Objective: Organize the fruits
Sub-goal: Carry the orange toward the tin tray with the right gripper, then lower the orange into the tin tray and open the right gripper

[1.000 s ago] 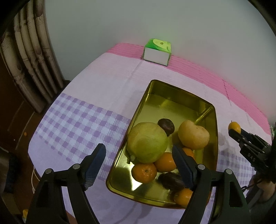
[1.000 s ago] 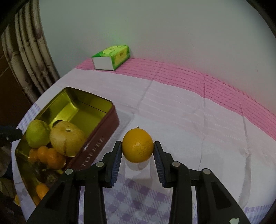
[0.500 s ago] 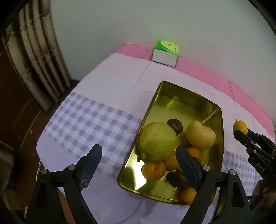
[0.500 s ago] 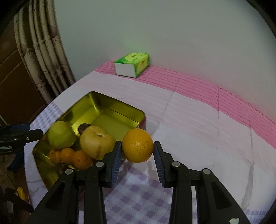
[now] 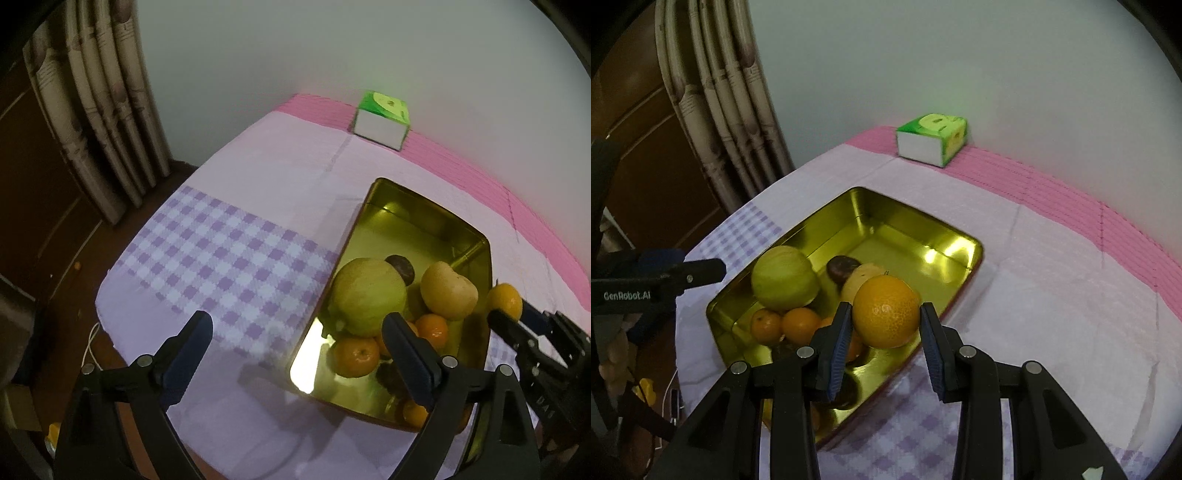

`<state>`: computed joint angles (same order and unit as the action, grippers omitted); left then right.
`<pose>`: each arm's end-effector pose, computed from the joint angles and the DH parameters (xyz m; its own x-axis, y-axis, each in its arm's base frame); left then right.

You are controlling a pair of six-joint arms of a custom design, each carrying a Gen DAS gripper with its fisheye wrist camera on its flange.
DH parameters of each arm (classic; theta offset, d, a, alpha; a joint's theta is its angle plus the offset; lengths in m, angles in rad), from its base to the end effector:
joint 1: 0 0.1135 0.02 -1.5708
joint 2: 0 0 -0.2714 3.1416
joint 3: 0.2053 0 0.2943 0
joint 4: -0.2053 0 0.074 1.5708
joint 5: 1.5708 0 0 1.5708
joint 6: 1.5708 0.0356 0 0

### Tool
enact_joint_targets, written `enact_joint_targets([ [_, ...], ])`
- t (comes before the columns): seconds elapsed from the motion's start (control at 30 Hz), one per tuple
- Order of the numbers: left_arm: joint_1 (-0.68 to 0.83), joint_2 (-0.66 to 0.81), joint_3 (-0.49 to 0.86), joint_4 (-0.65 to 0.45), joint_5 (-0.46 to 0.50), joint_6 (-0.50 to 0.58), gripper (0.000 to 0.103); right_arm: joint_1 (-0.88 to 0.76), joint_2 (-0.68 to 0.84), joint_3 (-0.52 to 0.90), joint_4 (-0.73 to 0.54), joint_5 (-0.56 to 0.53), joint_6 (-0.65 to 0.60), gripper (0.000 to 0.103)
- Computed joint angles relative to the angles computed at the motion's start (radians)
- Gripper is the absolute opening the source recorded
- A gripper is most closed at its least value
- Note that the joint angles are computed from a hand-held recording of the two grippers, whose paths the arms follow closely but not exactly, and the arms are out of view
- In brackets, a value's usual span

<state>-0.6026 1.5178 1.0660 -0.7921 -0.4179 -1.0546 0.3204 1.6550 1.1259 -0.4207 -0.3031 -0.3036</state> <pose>0.2761 -0.1724 0.2118 -0.7423 -0.4541 -0.4928 -0.4759 0.8749 -0.0896 0.3617 0.1312 0.2025 -0.5975 -0.4989 -0.6278 -0.6749 0.7357 0.0577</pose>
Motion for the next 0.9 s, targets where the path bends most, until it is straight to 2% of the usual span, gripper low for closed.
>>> enact_joint_targets([
  [0.6, -0.037, -0.096, -0.083, -0.065, -0.001, -0.115, 0.095, 0.048, 0.015, -0.045, 0.002, 0.007, 0.011, 0.035],
  [0.9, -0.052, -0.102, -0.090, -0.078, 0.004, -0.124, 0.096, 0.058, 0.017, -0.059, 0.008, 0.023, 0.033, 0.035],
])
